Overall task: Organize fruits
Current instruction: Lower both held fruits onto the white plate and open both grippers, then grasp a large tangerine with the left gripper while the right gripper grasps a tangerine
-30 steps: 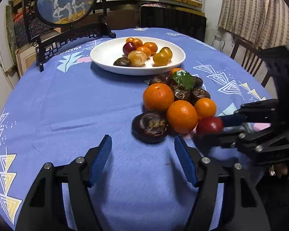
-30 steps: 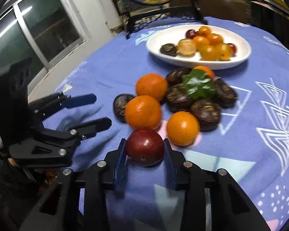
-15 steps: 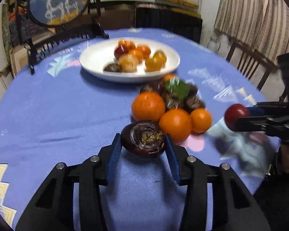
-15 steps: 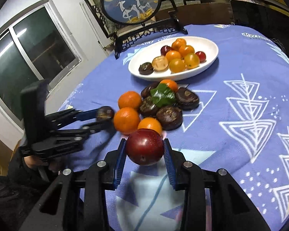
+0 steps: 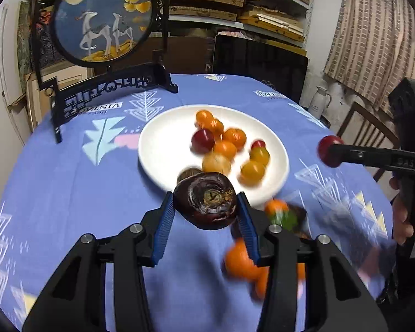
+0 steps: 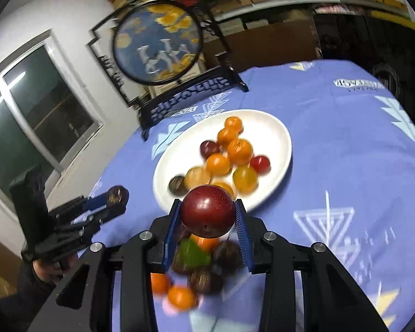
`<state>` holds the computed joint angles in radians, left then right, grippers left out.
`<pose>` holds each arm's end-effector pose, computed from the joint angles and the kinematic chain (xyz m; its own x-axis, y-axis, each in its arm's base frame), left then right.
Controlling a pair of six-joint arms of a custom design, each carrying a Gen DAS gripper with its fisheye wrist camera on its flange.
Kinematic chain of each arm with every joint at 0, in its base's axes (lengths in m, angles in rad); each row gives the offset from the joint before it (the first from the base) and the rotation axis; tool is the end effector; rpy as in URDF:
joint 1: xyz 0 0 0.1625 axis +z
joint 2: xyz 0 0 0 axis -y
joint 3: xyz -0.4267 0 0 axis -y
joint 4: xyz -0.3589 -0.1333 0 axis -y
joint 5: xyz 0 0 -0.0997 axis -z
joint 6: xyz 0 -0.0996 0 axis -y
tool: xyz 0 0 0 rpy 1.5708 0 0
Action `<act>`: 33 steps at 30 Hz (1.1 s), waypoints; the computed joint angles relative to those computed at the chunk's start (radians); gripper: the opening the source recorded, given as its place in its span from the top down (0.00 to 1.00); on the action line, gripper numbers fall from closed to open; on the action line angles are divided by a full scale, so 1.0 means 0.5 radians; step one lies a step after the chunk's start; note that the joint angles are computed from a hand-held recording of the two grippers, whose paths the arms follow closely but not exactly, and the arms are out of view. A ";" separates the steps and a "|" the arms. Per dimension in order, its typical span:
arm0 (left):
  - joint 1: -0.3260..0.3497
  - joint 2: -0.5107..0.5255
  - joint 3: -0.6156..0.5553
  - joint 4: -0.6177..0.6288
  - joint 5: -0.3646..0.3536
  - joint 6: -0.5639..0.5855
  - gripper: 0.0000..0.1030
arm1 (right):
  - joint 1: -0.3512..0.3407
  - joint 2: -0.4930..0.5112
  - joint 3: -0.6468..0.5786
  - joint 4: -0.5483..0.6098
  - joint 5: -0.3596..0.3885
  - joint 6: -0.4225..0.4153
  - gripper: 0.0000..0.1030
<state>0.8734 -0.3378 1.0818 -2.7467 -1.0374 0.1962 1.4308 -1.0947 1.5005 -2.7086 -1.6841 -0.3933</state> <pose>-0.3684 -0.7261 0.0247 -0.6677 0.5181 -0.5345 0.7274 0.6068 -0.3206 0.0280 -0.6761 0.3931 -0.9388 -0.0851 0.3338 -0.2771 0.7621 -0.5851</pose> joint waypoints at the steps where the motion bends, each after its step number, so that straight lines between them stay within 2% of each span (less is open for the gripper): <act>1: 0.013 0.087 -0.172 0.082 0.007 0.014 0.57 | 0.004 0.082 -0.122 0.052 -0.022 0.029 0.63; 7: 0.092 0.555 -1.142 0.666 0.039 -0.067 0.57 | 0.051 0.480 -0.661 0.241 -0.172 0.069 0.61; 8: 0.104 0.649 -1.349 0.811 0.041 -0.092 0.56 | 0.057 0.523 -0.731 0.265 -0.182 0.079 0.59; 10: 0.112 0.730 -1.516 0.895 0.068 -0.125 0.55 | 0.068 0.564 -0.799 0.260 -0.207 0.080 0.50; 12: 0.110 0.656 -1.367 0.793 0.061 -0.138 0.32 | 0.068 0.533 -0.735 0.171 -0.199 0.060 0.47; 14: 0.090 0.500 -1.019 0.515 0.077 -0.092 0.25 | 0.064 0.484 -0.647 0.127 -0.189 0.034 0.47; 18: 0.044 0.187 -0.352 0.168 0.010 0.006 0.25 | 0.038 0.303 -0.341 0.007 -0.150 0.005 0.46; 24: -0.040 -0.156 0.429 -0.149 -0.073 0.106 0.25 | -0.010 0.051 0.118 -0.241 -0.154 -0.050 0.41; 28: -0.094 -0.289 0.786 -0.305 -0.166 0.156 0.25 | -0.039 -0.055 0.314 -0.343 -0.181 -0.054 0.41; 29: -0.107 -0.301 0.840 -0.328 -0.169 0.157 0.29 | -0.046 -0.077 0.353 -0.365 -0.175 -0.054 0.41; 32: -0.134 -0.284 0.895 -0.325 -0.129 0.128 0.40 | -0.064 -0.127 0.431 -0.387 -0.152 -0.038 0.41; 33: -0.136 -0.268 0.887 -0.320 -0.117 0.099 0.40 | -0.065 -0.134 0.444 -0.392 -0.151 -0.039 0.41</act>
